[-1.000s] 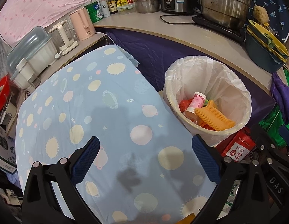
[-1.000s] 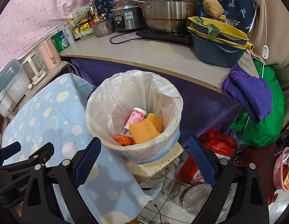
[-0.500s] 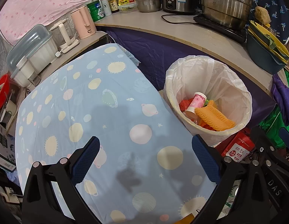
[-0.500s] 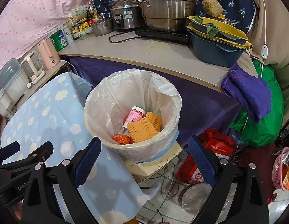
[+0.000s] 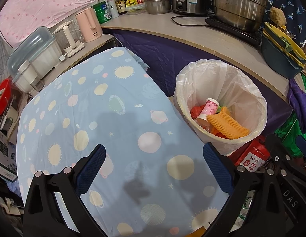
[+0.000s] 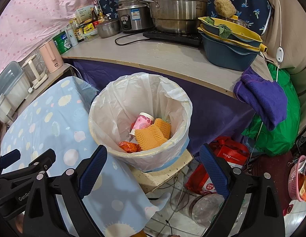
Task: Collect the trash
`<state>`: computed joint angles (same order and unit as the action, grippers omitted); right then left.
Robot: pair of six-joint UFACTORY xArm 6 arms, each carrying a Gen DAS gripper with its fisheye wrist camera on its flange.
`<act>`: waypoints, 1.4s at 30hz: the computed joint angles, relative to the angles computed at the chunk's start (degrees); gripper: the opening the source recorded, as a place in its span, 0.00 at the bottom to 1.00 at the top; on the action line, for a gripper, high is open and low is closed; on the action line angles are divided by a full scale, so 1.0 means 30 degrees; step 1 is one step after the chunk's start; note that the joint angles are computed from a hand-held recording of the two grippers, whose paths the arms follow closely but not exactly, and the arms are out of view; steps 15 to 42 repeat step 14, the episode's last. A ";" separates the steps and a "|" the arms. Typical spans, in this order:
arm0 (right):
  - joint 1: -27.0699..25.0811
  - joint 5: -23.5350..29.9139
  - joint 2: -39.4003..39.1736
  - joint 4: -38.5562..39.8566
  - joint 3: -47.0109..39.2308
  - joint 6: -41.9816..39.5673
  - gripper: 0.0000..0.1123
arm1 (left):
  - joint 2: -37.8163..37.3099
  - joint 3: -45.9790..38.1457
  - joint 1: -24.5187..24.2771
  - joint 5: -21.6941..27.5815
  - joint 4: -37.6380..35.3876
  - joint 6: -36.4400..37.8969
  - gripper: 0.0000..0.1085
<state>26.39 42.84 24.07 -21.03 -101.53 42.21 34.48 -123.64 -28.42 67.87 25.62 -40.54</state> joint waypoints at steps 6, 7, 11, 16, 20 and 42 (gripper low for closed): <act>0.0014 0.0035 0.0020 -0.0049 -0.0042 0.0034 0.81 | -0.0016 0.0036 -0.0005 -0.0019 0.0014 -0.0018 0.87; 0.0010 0.0015 0.0011 -0.0092 -0.0002 0.0062 0.81 | -0.0031 0.0063 -0.0005 -0.0038 0.0025 -0.0013 0.87; -0.0046 -0.0046 -0.0137 -0.0159 0.0215 0.0096 0.81 | -0.0141 0.0198 -0.0002 -0.0135 0.0189 -0.0050 0.87; -0.0103 -0.0092 -0.0204 -0.0206 0.0323 0.0051 0.81 | -0.0190 0.0195 0.0001 -0.0154 0.0190 0.0003 0.87; -0.0103 -0.0092 -0.0204 -0.0206 0.0323 0.0051 0.81 | -0.0190 0.0195 0.0001 -0.0154 0.0190 0.0003 0.87; -0.0103 -0.0092 -0.0204 -0.0206 0.0323 0.0051 0.81 | -0.0190 0.0195 0.0001 -0.0154 0.0190 0.0003 0.87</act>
